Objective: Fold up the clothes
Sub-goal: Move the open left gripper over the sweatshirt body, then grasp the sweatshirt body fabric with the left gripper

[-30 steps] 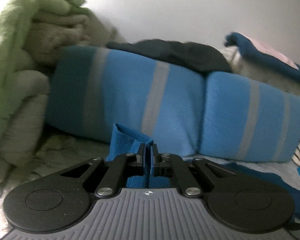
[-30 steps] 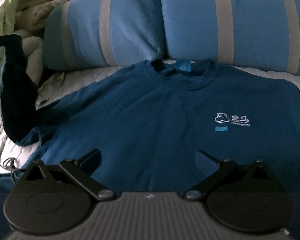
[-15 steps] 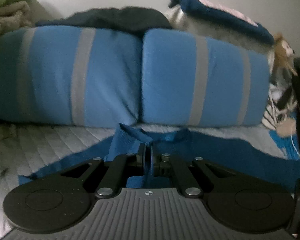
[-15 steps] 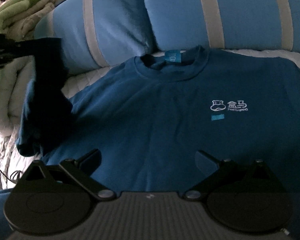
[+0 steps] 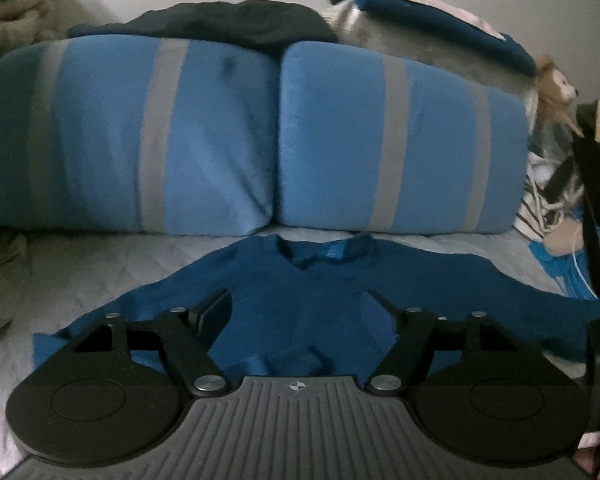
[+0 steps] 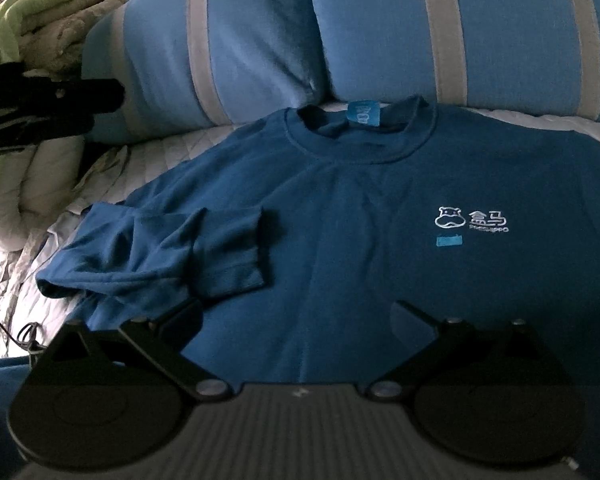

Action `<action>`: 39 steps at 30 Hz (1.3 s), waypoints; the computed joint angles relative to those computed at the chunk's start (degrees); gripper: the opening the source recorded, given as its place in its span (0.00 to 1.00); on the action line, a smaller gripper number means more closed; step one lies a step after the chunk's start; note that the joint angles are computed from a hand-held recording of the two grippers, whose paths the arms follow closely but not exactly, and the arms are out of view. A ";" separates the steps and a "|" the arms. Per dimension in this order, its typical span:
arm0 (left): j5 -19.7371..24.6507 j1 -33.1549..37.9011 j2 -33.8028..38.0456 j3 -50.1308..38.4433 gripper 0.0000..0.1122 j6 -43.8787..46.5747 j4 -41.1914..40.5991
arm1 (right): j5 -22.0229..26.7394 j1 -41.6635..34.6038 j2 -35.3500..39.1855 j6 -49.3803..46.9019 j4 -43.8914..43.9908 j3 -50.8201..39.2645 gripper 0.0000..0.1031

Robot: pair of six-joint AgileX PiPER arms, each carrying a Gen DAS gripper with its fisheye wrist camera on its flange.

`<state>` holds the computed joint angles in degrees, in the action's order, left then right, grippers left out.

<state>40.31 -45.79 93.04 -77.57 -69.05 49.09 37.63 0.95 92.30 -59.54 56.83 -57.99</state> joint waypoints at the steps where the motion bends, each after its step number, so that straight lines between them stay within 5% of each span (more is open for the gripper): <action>1: 0.04 0.27 -1.47 1.44 0.64 -0.42 0.32 | 0.09 0.07 -0.12 -0.05 -0.13 0.08 1.00; 12: 4.24 2.43 -16.58 13.90 0.65 -7.50 2.95 | -5.08 2.68 -3.44 -4.61 1.13 3.60 1.00; 25: 4.77 3.08 -15.86 17.72 0.65 -8.01 4.28 | -4.81 1.59 -6.02 -14.25 9.59 6.00 1.00; 33: -0.62 4.63 -7.50 11.94 0.65 21.33 -11.70 | -4.94 0.92 -5.69 -13.81 10.53 5.80 1.00; 39: 0.55 5.94 -0.66 7.61 0.58 46.09 -26.36 | -4.23 0.36 -5.22 -13.84 11.28 5.46 1.00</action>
<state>40.86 -39.85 92.38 -69.96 -22.97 22.73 33.41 1.32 87.08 -73.38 68.11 -52.52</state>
